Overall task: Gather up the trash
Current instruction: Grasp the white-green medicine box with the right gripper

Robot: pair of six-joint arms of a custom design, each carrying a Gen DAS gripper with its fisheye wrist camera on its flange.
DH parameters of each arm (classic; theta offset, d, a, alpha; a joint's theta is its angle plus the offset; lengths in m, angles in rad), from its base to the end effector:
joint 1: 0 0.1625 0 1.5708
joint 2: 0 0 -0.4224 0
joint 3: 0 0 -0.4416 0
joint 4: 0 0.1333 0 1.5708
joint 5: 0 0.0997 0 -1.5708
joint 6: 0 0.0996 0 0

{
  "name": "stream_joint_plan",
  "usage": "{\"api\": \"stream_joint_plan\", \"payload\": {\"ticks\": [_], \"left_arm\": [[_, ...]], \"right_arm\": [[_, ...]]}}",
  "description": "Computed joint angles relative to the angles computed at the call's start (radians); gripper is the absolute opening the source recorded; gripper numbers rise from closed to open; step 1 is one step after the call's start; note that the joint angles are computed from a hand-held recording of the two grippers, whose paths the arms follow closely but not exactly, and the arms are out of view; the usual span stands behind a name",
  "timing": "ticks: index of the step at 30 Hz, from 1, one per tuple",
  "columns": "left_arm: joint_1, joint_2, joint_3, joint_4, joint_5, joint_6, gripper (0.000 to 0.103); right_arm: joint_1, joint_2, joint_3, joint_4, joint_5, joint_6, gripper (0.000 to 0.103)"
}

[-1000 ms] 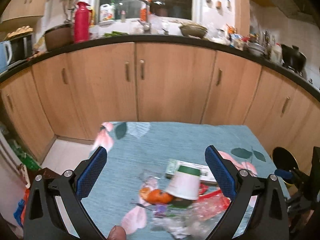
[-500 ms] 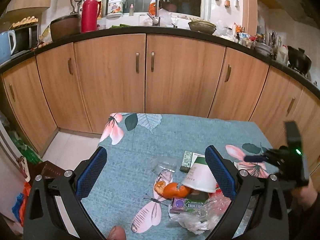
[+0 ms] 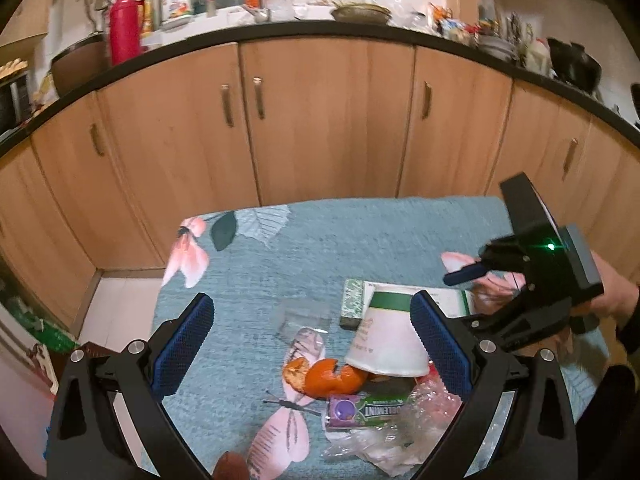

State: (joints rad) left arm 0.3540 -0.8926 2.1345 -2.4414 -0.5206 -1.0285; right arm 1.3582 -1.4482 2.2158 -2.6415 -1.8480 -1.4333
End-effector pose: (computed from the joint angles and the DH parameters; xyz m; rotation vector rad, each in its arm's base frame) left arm -0.3765 -0.3734 -0.0088 0.4441 2.1628 -0.9675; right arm -0.0004 -0.5044 0.2134 1.5188 -2.2730 0.0043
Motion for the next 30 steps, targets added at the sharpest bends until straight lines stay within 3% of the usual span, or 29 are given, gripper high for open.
{"api": "stream_joint_plan", "payload": {"ticks": [2,3,9,14,23,30], "left_arm": [[0.011,0.019,-0.011,-0.025,-0.017,0.050,0.095],[0.016,0.029,-0.017,-0.041,-0.024,0.079,0.095],[0.043,0.067,-0.051,-0.093,-0.050,0.184,0.095],[0.066,0.106,-0.083,-0.165,-0.092,0.315,0.095],[0.106,0.202,-0.185,-0.150,-0.152,0.461,0.095],[0.162,0.254,-0.272,-0.116,-0.224,0.551,0.095]], "right_arm": [[0.006,0.021,-0.002,-0.017,-0.028,-0.018,0.061],[0.009,0.034,-0.007,-0.022,-0.050,-0.019,0.055],[0.004,0.020,0.003,-0.028,-0.048,-0.007,0.049],[-0.042,-0.057,-0.014,0.056,0.028,0.057,0.048],[-0.135,-0.159,-0.010,0.098,0.119,0.103,0.047],[-0.256,-0.278,-0.022,0.186,0.292,0.162,0.047]]}}
